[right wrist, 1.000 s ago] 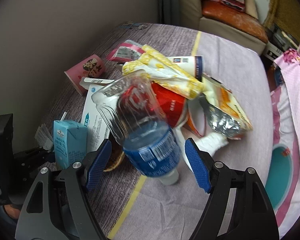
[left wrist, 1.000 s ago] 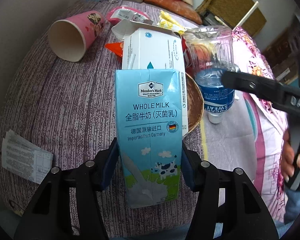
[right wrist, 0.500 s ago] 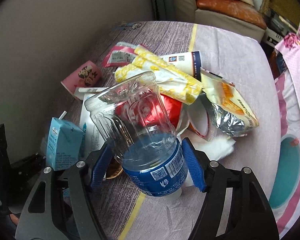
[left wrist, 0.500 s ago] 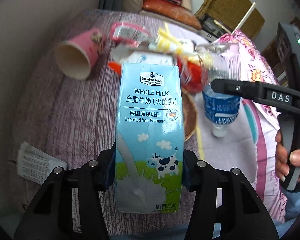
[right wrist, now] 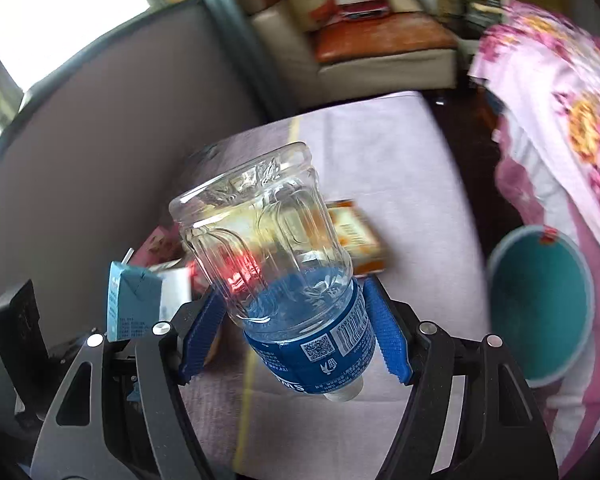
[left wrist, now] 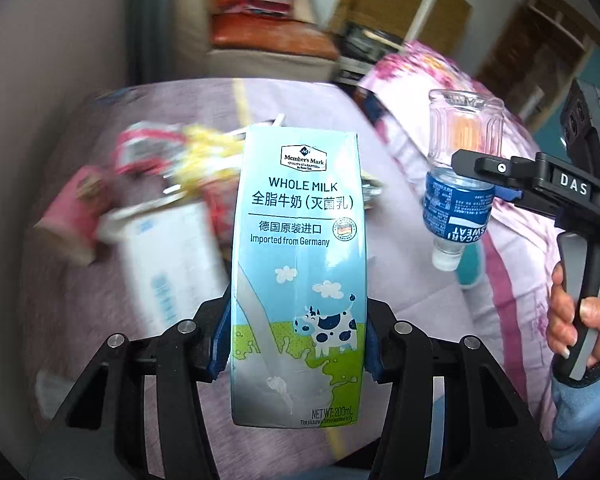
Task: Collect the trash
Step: 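Carry both items to the teal bin and open both tools to drop them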
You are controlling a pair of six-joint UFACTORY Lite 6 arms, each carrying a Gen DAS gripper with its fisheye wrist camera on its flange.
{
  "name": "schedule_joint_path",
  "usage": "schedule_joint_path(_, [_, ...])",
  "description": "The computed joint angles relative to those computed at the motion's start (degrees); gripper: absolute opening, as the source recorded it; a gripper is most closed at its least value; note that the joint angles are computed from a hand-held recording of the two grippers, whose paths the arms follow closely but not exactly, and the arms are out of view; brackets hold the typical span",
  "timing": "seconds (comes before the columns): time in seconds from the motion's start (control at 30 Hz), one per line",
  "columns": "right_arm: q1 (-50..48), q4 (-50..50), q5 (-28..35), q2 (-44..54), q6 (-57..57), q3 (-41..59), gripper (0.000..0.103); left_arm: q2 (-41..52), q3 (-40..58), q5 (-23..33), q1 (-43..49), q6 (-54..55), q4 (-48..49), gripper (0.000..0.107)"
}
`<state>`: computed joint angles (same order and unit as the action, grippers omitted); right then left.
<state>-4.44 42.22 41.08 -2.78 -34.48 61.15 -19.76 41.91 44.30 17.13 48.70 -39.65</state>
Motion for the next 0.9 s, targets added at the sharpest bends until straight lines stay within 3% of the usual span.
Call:
schedule_joint_path(0.17, [-17.2,1.4,1.0,2.3,-6.8,0.3,0.066,10.0,7.7,-8.7,-19.9,-12.0,3.3,0.052])
schedule_joint_path(0.4, [-33.2,7.0,0.8,17.1,-15.1,7.9,0.067,33.5,28.4,-15.9,-40.5,-27.0,10.2,0.052])
schedule_joint_path(0.53, [-37.8,8.0,1.4,24.6,-16.4,12.9,0.067,46.0,40.5,-15.6,-47.7,-34.7,16.0,0.052])
schedule_joint_path(0.7, [-40.9,7.2,1.8,31.4,-15.6,16.9,0.067,64.5,62.1,-9.9,-53.1,-40.6,20.9,0.052])
schedule_joint_path(0.9, [-42.2,6.7,1.7,36.1,-14.4,20.6,0.067,78.5,79.1,-4.3,-55.8,-43.3,23.1,0.053])
